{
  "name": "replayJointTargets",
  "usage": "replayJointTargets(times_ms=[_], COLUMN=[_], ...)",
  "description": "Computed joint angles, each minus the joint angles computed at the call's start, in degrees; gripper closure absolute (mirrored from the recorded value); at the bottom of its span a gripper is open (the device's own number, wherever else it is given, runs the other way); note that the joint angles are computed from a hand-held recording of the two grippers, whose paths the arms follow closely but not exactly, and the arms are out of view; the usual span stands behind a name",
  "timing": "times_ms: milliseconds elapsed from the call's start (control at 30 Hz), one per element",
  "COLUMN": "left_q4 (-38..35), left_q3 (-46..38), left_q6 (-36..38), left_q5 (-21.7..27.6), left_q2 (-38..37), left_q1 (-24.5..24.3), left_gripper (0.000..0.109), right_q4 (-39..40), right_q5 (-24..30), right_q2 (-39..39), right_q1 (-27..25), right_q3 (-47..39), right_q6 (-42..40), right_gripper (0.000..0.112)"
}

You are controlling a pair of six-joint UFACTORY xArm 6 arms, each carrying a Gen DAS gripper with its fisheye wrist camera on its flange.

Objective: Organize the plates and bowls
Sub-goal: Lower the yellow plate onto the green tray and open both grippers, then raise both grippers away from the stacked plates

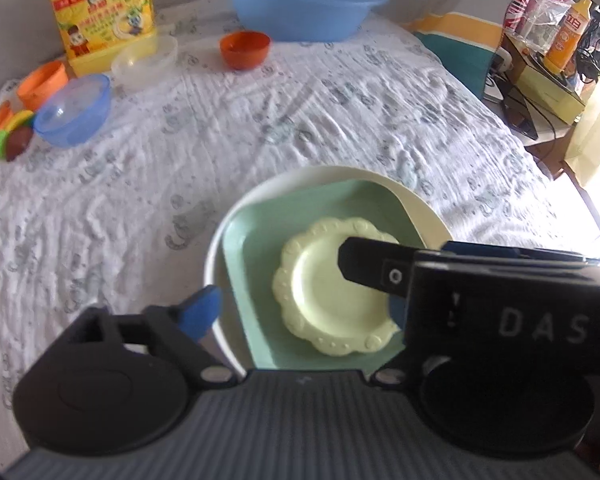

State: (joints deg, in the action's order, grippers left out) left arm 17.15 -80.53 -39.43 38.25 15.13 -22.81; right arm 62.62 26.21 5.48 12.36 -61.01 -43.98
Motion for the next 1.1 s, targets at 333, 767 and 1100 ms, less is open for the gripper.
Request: replayJointTargets(times_ms=[333, 767, 1100], left_q4=[-0.38, -2.06, -1.99], left_q3=[1.58, 4.32, 9.08], left_q6=[-1.73, -1.88, -4.79], left_q5=[-1.08, -3.71, -6.71], left_q2=[-1.20, -2.81, -5.91], left_q1=[1.58, 2.57, 5.84], left_gripper=[0.006, 0.006, 0.006], right_q4=[-3.65, -11.21, -17.54], right_q5=[-4.68, -5.25, -4.44], right_q2=[1.13, 1.72, 3.88], right_q1=[0.49, 1.25, 3.08], right_q3=[-0.75, -1.39, -5.03], right_q6=[4.65, 11.94, 17.18], right_gripper=[0.009, 0.009, 0.009])
